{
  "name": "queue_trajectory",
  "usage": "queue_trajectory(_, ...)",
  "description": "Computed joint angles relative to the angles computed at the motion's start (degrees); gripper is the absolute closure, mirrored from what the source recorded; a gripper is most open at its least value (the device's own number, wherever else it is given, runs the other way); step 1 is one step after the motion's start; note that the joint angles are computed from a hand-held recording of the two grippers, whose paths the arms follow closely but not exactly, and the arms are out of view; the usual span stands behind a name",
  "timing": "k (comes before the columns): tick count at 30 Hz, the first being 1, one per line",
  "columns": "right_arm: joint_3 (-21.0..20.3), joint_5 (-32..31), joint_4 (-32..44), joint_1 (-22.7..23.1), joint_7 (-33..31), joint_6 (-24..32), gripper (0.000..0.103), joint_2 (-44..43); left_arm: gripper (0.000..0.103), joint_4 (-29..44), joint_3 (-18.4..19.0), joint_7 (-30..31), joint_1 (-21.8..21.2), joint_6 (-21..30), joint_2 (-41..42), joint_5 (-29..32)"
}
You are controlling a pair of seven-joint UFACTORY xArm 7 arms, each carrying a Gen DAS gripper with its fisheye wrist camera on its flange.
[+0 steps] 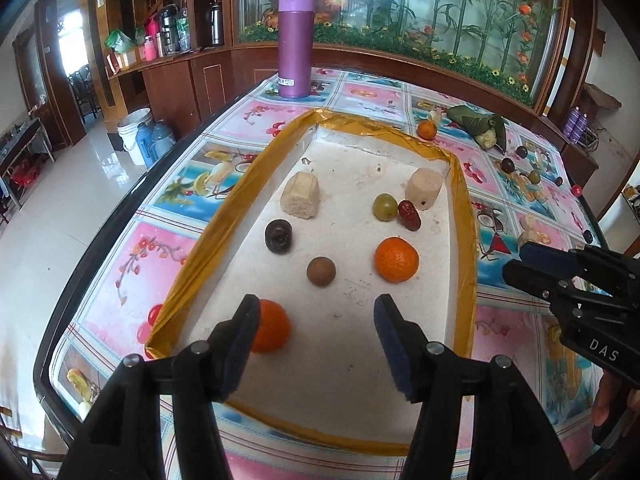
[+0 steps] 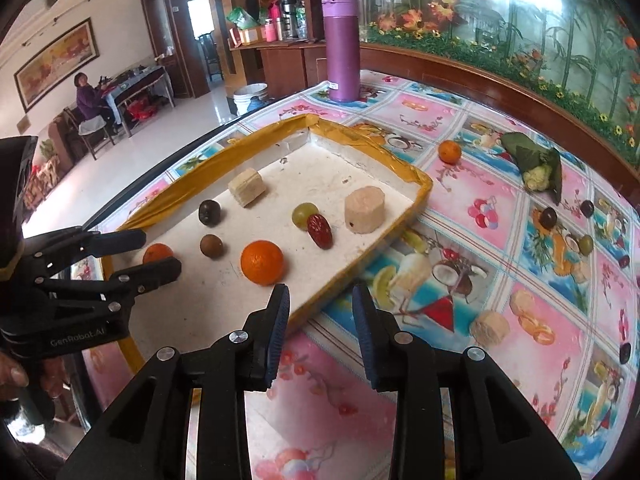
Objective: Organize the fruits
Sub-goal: 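Grasp a bread chunk with the left tool while the right tool grasps a round bread piece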
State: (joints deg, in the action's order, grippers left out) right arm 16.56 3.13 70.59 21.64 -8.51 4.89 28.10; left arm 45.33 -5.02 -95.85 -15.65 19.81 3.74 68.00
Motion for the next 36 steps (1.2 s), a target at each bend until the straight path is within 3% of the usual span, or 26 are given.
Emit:
queue_trajectory(5, 5.0, 4.37, -6.63, -7.2, -1.15, -2.66, 0.071, -3.31, 0.04, 1.95, -1.06, 0.53, -1.5, 0.41, 0.86, -1.48)
queue_trajectory(8, 3.04, 4.61, -10.01, -7.91, -0.02, -3.9, 0.071, -5.59, 0.037, 4.34, -1.65, 0.81, -3.44, 1.09, 2.2, -1.26)
queue_trajectory(13, 5.65, 6.58, -13.59, -15.01, -0.56, -5.24, 0.071, -7.36, 0.036, 9.08, -1.91, 4.82, -7.06, 1.54, 5.8, -3.56)
queue_trajectory(17, 7.15, 7.65, -13.47, -19.16, -1.63, -5.03, 0.071, -6.78, 0.036, 12.89, -1.29, 9.48, -9.72, 1.31, 9.14, -7.65)
queue_trajectory(22, 6.35, 7.57, -11.1, -20.33, -2.58, -4.16, 0.071, -4.9, 0.035, 16.68, 0.54, 12.56, -12.95, 1.31, 12.07, -11.23)
queue_trajectory(36, 13.68, 12.86, -11.63, -30.21, -10.52, -3.55, 0.071, -4.51, 0.032, 36.05, 5.29, 24.11, -20.07, 5.97, 26.99, -23.91)
